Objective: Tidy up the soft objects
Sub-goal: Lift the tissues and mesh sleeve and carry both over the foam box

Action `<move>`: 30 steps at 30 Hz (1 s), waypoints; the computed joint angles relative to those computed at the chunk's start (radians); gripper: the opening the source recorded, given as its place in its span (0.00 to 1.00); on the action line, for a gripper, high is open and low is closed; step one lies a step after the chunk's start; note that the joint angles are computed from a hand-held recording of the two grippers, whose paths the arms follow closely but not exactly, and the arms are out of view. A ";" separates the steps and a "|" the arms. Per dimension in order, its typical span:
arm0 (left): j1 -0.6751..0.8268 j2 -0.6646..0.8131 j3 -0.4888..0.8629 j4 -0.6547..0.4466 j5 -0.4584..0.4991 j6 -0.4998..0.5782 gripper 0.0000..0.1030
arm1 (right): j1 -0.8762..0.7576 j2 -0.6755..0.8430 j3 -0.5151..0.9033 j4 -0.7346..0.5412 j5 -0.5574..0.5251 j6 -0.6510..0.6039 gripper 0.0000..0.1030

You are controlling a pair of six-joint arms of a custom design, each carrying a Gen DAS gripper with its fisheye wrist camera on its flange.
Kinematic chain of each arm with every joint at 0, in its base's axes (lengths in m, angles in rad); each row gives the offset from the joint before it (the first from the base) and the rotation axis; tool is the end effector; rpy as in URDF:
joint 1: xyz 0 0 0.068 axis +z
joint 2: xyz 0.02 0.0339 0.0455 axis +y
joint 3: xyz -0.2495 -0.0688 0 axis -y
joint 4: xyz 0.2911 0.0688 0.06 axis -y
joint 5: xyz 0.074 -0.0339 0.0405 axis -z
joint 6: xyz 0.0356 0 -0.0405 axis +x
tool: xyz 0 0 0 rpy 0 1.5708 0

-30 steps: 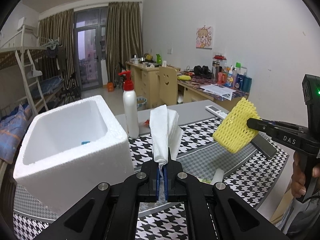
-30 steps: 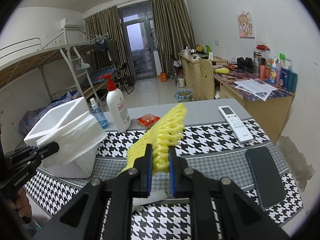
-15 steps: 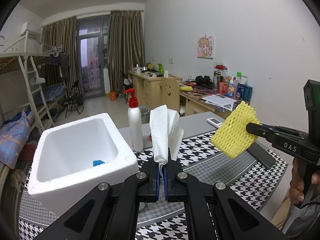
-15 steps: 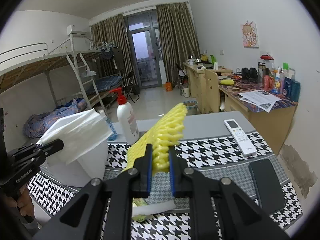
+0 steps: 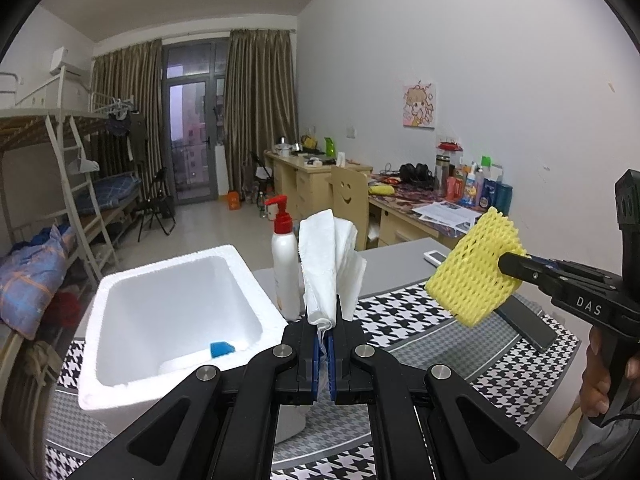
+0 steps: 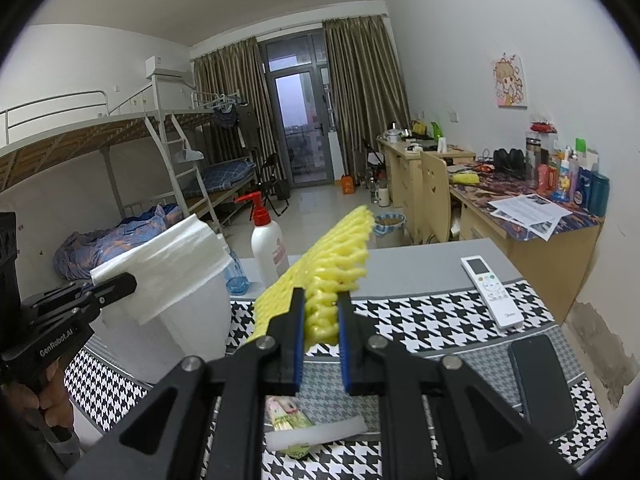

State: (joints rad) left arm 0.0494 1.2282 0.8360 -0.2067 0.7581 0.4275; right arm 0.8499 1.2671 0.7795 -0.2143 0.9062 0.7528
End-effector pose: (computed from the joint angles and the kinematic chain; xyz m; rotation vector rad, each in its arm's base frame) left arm 0.3114 -0.0091 0.2364 0.7842 1.8736 -0.5213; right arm 0.2217 0.2098 0.2063 0.3422 1.9506 -0.0105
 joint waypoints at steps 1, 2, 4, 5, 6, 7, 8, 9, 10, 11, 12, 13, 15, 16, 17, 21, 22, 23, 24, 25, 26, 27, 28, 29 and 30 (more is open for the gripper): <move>0.002 -0.001 0.002 0.004 0.002 -0.004 0.03 | 0.000 0.005 0.005 0.007 -0.001 -0.010 0.17; 0.004 -0.001 0.003 0.006 0.003 -0.006 0.03 | 0.001 0.008 0.007 0.013 -0.001 -0.015 0.17; 0.008 0.001 0.006 0.012 0.004 -0.012 0.03 | -0.002 0.004 0.002 0.036 -0.006 -0.036 0.17; 0.009 0.004 0.008 0.016 0.004 -0.018 0.03 | -0.002 0.005 0.002 0.050 -0.006 -0.049 0.17; 0.013 0.008 0.011 0.018 0.005 -0.020 0.03 | -0.001 0.010 0.006 0.053 -0.008 -0.053 0.17; 0.016 0.013 0.016 0.021 0.003 -0.023 0.03 | -0.002 0.017 0.011 0.058 -0.012 -0.059 0.17; 0.017 0.015 0.018 0.021 0.002 -0.026 0.03 | -0.003 0.023 0.016 0.066 -0.016 -0.068 0.17; 0.022 0.018 0.020 0.023 0.003 -0.026 0.03 | -0.005 0.026 0.019 0.071 -0.020 -0.075 0.17; 0.025 0.019 0.022 0.026 0.004 -0.029 0.03 | -0.005 0.032 0.023 0.077 -0.023 -0.079 0.17; 0.029 0.019 0.023 0.029 0.005 -0.029 0.03 | -0.007 0.038 0.027 0.088 -0.030 -0.089 0.17; 0.033 0.019 0.024 0.032 0.007 -0.030 0.03 | -0.007 0.045 0.032 0.094 -0.034 -0.096 0.17; 0.040 0.023 0.029 0.032 0.011 -0.029 0.03 | -0.007 0.048 0.036 0.097 -0.036 -0.100 0.17; 0.047 0.025 0.031 0.037 0.010 -0.033 0.03 | -0.009 0.059 0.042 0.119 -0.048 -0.118 0.17; 0.051 0.028 0.033 0.041 0.007 -0.037 0.03 | -0.009 0.062 0.045 0.122 -0.052 -0.123 0.17; 0.054 0.030 0.035 0.044 0.005 -0.040 0.03 | -0.011 0.069 0.051 0.131 -0.060 -0.133 0.17; 0.070 0.035 0.043 0.055 -0.002 -0.056 0.03 | -0.017 0.098 0.078 0.159 -0.088 -0.166 0.17; 0.076 0.035 0.044 0.060 -0.003 -0.060 0.03 | -0.016 0.104 0.083 0.166 -0.092 -0.173 0.17; 0.079 0.035 0.045 0.065 -0.005 -0.062 0.03 | -0.015 0.115 0.091 0.175 -0.097 -0.184 0.17; 0.081 0.035 0.045 0.068 -0.008 -0.063 0.03 | -0.014 0.125 0.100 0.185 -0.100 -0.196 0.17; 0.082 0.036 0.047 0.070 -0.015 -0.064 0.03 | -0.017 0.126 0.098 0.195 -0.106 -0.205 0.17; 0.084 0.040 0.050 0.073 -0.020 -0.067 0.03 | -0.016 0.134 0.106 0.202 -0.114 -0.215 0.17; 0.086 0.043 0.053 0.075 -0.024 -0.070 0.03 | -0.016 0.139 0.111 0.209 -0.119 -0.223 0.17; 0.093 0.047 0.056 0.078 -0.026 -0.071 0.03 | -0.015 0.144 0.115 0.216 -0.123 -0.231 0.17; 0.097 0.049 0.057 0.082 -0.027 -0.074 0.03 | -0.016 0.148 0.118 0.224 -0.130 -0.240 0.17; 0.100 0.051 0.058 0.084 -0.029 -0.076 0.03 | -0.020 0.149 0.118 0.231 -0.137 -0.248 0.17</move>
